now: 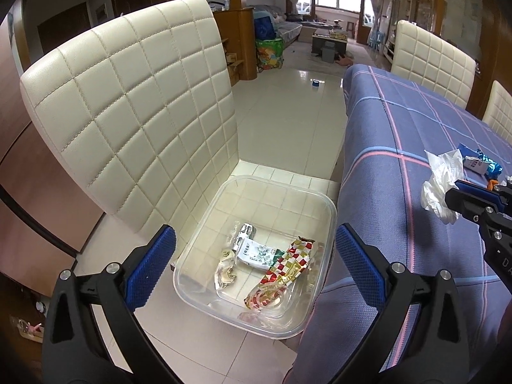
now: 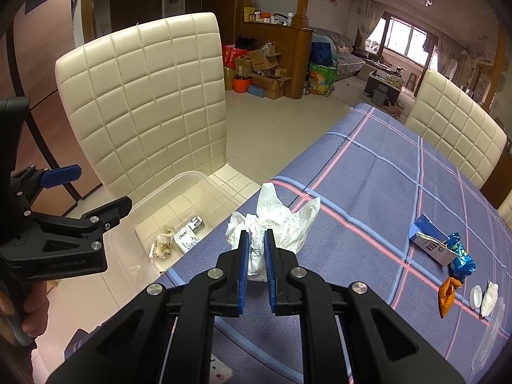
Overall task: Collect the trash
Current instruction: 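Carry the clear lid and white tissue to the bin and open both tools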
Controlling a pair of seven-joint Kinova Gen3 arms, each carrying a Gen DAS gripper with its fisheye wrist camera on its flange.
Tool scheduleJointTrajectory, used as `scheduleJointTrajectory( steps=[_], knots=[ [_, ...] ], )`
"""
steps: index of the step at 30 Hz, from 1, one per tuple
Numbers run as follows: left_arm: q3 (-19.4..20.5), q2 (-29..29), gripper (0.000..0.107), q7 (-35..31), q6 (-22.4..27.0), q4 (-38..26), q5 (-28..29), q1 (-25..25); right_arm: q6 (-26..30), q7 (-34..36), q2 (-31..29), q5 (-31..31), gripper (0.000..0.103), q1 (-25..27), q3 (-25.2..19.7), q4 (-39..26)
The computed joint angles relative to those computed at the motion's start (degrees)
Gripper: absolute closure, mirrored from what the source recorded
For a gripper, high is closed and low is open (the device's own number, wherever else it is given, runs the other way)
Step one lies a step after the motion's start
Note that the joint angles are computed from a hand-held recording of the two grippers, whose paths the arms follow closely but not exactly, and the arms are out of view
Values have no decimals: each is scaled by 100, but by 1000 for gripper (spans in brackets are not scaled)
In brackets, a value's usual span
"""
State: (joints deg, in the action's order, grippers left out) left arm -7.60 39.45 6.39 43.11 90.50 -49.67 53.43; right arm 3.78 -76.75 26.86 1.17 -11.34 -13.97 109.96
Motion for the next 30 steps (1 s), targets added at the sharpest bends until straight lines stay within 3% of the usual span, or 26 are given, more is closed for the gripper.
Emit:
scheduleJointTrajectory(
  steps=[13,19,23,26,28,29,30],
  knots=[
    [-54,-172,9,563,-91,492,-301,79,182,67,180,9,93,-362,32,-277],
    [-16,-240,9,770,-73,666,-463,6,297,126,389,-5,93,-579,51,-627],
    [10,-280,9,866,-68,744,-557,-80,524,254,645,-152,92,-421,-233,-1043],
    [21,-312,9,920,-60,792,-639,-152,653,167,779,-209,91,-584,-92,-1313],
    [23,-327,9,968,-67,819,-692,-201,847,107,900,-279,81,-660,-13,-1554],
    [29,-331,9,990,-76,830,-716,-222,843,89,939,-303,68,-690,16,-1603],
    [34,-334,9,1011,-94,844,-735,-249,745,37,939,-297,49,-797,134,-1597]
  ],
)
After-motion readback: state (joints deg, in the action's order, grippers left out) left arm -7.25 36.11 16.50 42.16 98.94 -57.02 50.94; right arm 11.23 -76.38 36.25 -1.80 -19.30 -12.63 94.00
